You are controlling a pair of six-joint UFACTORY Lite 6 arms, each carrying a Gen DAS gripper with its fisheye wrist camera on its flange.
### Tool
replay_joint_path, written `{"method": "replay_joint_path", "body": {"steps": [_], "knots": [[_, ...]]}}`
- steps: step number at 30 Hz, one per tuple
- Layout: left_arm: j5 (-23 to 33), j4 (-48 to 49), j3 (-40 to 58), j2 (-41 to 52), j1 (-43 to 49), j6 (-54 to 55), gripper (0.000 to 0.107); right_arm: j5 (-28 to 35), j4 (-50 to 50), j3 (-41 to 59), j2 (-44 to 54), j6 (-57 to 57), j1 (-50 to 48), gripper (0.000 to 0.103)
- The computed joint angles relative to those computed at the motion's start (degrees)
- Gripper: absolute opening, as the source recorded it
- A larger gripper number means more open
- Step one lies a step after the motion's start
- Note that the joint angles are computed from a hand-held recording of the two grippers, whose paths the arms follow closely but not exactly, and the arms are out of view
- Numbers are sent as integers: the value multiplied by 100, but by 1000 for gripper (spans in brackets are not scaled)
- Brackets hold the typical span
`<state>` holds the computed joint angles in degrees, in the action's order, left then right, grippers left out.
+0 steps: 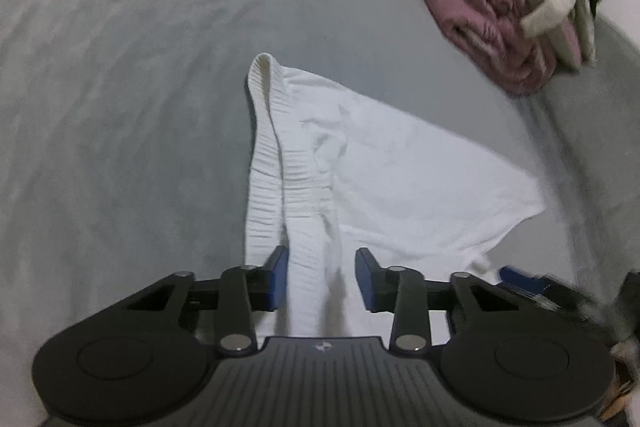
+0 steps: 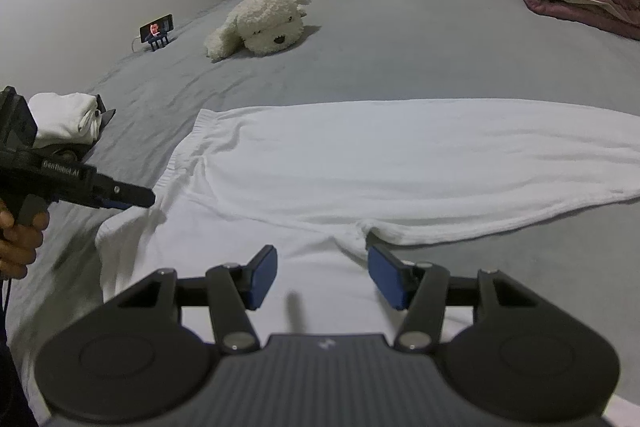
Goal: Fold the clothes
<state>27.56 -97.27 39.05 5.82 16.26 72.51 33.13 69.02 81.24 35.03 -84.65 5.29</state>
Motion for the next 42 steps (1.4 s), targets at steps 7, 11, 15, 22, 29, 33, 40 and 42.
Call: {"method": "replay_joint_path", "body": {"steps": [7,11,15,22,29,33,40,42], "knots": [[477,-111,-80,83,347,-165,20,-29,44,-54,-58,-32,12,53],[331,-196,-75,87,216,-30,20,-47,57,-66,-71,-50,41,54],[54,-590,36,213,39,424,20,-70,88,-98,-75,-86,95,54],[57,-1199,293,655,-85,1049,10,-52,95,-115,-100,-101,91,54],[-350,-2458,172,495,-241,2195,1,-12,172,-154,-119,-207,72,54],[-690,-3078,149,424,-360,2739,1,-11,211,-167,-108,-266,68,54],[-1156,-4078,210,502,-648,3736,1,-97,186,-171,-76,-246,106,54],[-1402,-4403,254,496,-819,4164,2,-125,124,-142,-44,-186,120,54]]}}
